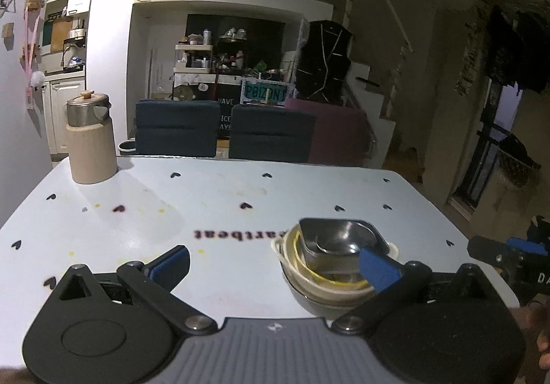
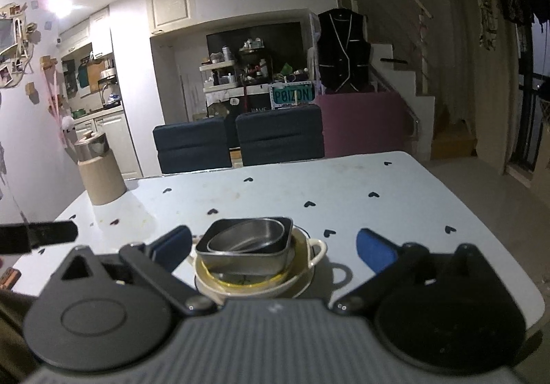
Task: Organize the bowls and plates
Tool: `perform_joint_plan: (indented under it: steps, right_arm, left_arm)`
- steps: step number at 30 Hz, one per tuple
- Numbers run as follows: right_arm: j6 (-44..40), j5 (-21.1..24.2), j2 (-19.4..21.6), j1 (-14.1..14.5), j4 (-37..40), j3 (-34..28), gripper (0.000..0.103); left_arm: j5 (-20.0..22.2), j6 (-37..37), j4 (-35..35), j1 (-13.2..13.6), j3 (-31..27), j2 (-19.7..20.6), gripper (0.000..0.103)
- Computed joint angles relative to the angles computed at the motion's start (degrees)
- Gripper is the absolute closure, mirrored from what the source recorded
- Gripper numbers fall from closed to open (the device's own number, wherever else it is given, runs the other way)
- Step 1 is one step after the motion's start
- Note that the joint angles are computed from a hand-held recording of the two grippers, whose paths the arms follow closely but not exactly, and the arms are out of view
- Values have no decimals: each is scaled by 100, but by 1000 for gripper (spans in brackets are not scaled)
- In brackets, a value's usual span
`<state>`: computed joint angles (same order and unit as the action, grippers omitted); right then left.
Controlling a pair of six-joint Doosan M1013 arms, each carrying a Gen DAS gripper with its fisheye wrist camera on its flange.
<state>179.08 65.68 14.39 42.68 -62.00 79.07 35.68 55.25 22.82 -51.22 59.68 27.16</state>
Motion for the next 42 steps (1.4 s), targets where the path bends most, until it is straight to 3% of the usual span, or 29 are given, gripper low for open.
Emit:
perform_joint_plan:
  steps: [13, 22, 42]
  right_arm:
    - [-373, 293, -56, 64, 129, 89, 0]
    - [-340, 332, -139, 78, 352, 171, 0]
    - [-376, 470, -151, 189, 336, 309, 0]
  left_arm:
    - [155, -552, 919, -233, 389, -110, 0]
    - [103, -281, 823, -282, 549, -159, 0]
    - [8, -403, 860, -296, 697, -218, 0]
